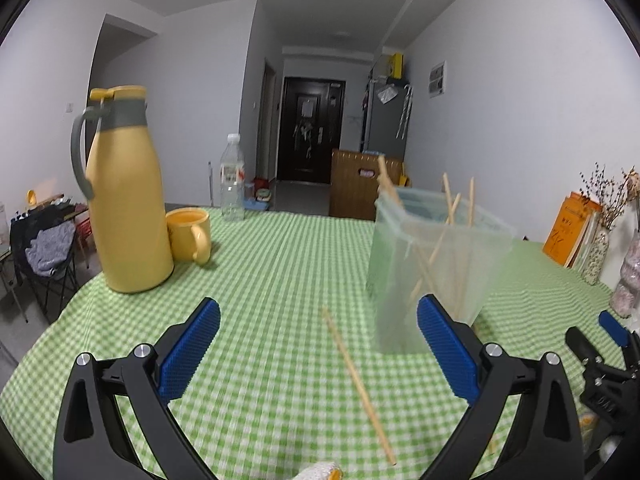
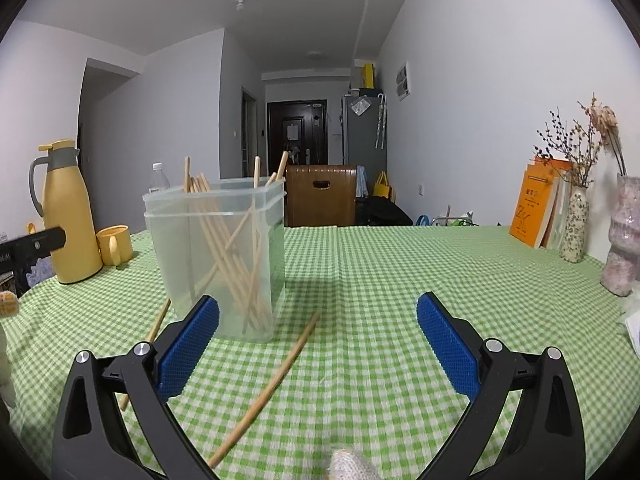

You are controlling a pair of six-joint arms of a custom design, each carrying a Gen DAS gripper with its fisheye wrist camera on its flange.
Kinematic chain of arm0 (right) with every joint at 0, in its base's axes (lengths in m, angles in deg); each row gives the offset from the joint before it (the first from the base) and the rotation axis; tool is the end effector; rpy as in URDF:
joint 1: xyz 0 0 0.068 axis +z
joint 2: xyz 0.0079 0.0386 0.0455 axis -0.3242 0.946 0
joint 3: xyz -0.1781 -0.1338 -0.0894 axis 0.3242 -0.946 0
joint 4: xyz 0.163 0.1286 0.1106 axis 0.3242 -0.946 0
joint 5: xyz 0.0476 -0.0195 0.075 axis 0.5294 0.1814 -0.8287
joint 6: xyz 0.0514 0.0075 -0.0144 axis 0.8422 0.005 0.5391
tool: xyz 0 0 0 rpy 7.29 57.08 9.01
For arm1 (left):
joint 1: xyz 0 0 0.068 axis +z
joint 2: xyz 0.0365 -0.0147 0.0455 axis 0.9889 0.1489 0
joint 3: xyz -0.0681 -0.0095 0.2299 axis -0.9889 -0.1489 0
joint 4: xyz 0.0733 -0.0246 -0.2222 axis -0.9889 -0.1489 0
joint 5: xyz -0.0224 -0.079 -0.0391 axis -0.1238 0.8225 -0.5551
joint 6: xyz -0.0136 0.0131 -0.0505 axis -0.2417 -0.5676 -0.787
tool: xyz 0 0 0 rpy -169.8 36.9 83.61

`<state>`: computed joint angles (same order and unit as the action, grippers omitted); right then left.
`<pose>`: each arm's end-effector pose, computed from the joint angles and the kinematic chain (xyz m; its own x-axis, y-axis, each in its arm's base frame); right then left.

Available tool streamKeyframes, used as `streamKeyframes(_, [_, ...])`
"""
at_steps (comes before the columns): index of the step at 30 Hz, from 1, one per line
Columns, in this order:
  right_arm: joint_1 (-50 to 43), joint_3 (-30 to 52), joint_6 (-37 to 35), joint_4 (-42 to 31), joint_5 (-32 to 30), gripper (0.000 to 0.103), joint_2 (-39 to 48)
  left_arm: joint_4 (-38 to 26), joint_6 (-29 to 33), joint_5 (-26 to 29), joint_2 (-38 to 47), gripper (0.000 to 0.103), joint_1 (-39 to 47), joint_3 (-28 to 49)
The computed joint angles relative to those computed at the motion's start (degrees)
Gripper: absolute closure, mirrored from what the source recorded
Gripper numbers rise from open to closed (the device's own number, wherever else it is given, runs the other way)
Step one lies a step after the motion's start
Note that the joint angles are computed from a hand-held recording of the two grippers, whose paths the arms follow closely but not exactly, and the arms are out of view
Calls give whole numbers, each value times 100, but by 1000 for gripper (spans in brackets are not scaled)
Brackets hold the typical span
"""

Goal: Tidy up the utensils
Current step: 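Open both tools and withdraw them from the container, then lower the left tool onto a loose chopstick and close it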

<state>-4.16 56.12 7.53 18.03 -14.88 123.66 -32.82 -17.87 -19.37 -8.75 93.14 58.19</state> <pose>0.3344 0.0877 0.1713 -0.2663 -0.0348 -0.9633 -0.2347 0.9716 0.0298 0.2976 0.0620 0.2447 -0.3485 -0.1661 -0.9225 -0.2437 0.9664 -0.0819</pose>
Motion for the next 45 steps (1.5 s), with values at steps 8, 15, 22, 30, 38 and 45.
streamKeyframes(8, [-42, -140, 36, 249, -35, 8, 59, 245, -29, 107, 134, 7, 231, -322])
streamKeyframes(15, [46, -62, -59, 95, 124, 8, 73, 336, -12, 187, 239, 7, 332, -385])
streamKeyframes(22, [38, -41, -44, 52, 120, 8, 84, 246, -69, 295, 281, 7, 374, -340])
streamKeyframes(30, [62, -44, -26, 43, 143, 8, 75, -569, -55, 292, 434, 7, 167, 175])
streamKeyframes(38, [58, -46, -29, 47, 140, 8, 77, -2333, -6, 131, 1333, 8, -175, 1716])
streamKeyframes(45, [48, -42, -33, 50, 132, 8, 83, -3870, -217, 153, 2565, 36, -390, 3466])
